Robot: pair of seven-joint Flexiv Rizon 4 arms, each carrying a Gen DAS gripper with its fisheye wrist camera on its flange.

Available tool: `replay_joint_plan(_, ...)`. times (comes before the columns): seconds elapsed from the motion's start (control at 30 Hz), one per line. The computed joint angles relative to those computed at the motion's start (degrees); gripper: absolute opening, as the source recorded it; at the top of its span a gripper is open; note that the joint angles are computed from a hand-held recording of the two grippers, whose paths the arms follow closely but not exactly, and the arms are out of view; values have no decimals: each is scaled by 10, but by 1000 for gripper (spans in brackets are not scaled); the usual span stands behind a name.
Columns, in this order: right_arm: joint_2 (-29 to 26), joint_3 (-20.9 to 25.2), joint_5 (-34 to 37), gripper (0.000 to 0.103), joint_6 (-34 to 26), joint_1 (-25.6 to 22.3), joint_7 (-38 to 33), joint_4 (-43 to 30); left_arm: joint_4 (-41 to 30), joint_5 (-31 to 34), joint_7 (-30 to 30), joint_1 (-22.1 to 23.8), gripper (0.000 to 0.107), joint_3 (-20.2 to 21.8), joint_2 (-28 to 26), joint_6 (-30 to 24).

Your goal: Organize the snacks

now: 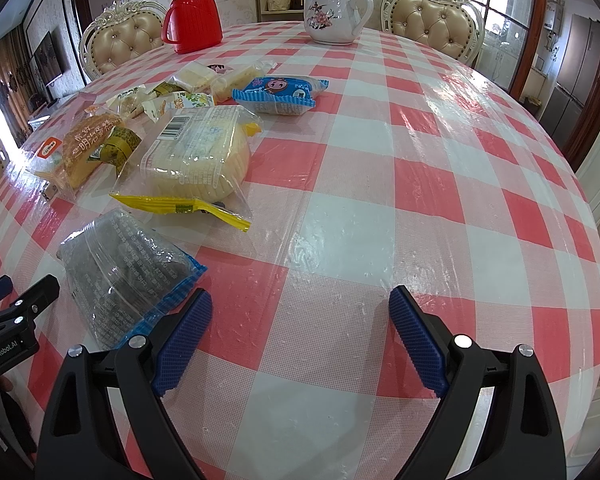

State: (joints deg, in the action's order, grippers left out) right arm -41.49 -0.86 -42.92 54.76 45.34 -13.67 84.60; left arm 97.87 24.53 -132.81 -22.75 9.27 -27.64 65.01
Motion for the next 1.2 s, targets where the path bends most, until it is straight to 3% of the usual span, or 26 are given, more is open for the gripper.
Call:
replay_joint_plan(0.2, 4, 2, -1, 87, 10, -5, -7, 8, -2, -3, 5, 3, 102, -5, -2, -1)
replay_joint_plan(0.33, 6, 31, 26, 87, 21, -28, -72, 9, 23, -32, 73, 33, 102, -33, 10, 18)
replay_joint_plan(0.4, 20, 20, 27, 87, 100, -36, -52, 45, 38, -49, 107, 45, 102, -43, 12, 41)
replay_joint_plan(0.5, 40, -69, -39, 87, 291, -12, 55, 117, 54, -70, 130, 48, 102, -41, 14, 65)
replay_joint_plan(0.53, 39, -78, -46, 87, 305, -6, 47, 116, 55, -75, 132, 45, 102, -37, 14, 68)
replay_joint_plan(0.63, 14, -9, -14, 87, 284, -33, -89, 66, 50, -77, 129, 30, 102, -22, 11, 63)
replay_joint_plan(0.73, -31, 70, 15, 87, 194, -53, -234, -24, 64, -95, 138, 40, 102, -29, 14, 87)
replay_joint_plan(0.87, -90, 137, 85, 87, 107, -69, -363, -129, 95, -126, 128, 45, 102, -24, 22, 132)
replay_joint_plan(0.97, -109, 137, 110, 87, 65, -60, -403, -170, 112, -150, 138, 52, 102, -28, 24, 161)
replay_joint_plan(1.13, -118, 116, 140, 85, 39, -39, -444, -193, 102, -146, 133, 24, 102, -1, 21, 145)
replay_joint_plan(1.2, -111, 99, 152, 72, 52, -32, -440, -182, 105, -148, 133, 25, 102, -2, 22, 149)
